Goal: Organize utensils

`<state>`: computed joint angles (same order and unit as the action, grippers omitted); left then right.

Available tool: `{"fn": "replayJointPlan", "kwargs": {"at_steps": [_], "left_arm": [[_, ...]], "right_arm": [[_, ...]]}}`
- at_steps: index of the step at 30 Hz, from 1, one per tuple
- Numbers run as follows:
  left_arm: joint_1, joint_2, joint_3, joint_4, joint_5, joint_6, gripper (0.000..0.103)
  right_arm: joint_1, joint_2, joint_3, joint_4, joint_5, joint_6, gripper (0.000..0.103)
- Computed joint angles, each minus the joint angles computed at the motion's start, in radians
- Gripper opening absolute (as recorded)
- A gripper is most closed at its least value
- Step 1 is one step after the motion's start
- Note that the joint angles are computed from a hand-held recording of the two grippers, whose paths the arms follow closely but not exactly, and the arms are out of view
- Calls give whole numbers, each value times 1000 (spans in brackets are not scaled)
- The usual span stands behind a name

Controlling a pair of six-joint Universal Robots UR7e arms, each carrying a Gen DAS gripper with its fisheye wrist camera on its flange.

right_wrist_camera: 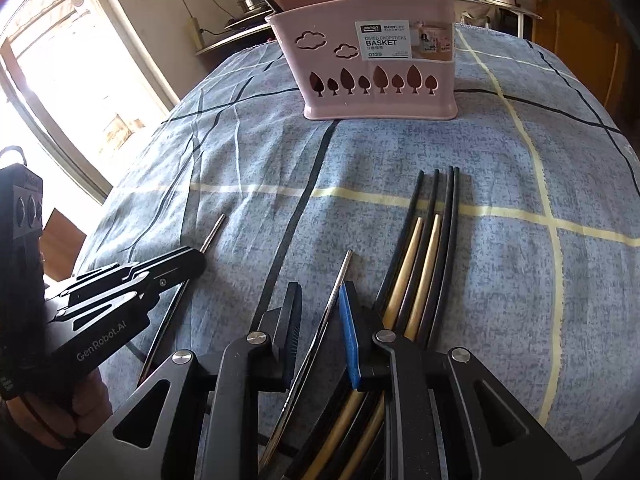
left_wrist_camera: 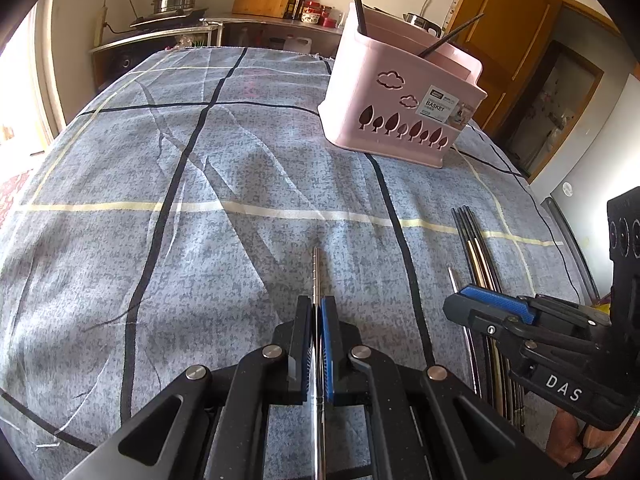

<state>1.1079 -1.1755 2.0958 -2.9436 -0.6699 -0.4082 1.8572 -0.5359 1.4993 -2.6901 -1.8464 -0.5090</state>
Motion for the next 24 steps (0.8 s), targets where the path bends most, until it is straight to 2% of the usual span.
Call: {"fn": "replayJointPlan", "kwargs": {"at_steps": [5,8,19,24], "left_arm": [[6,6,-26,37,5,6,6],[9,10,-52,88,7,20,6],[43,43,-183,261,-45,112,7],[44,70,-225,306,-20,135,6]], "right_arm": [[12,21,-32,9,-25,11,16],[21,36,-49,3,-59,-1,6],[24,48,-82,47,-57,1,6],[20,49,-92,63,-44,11,5]]}}
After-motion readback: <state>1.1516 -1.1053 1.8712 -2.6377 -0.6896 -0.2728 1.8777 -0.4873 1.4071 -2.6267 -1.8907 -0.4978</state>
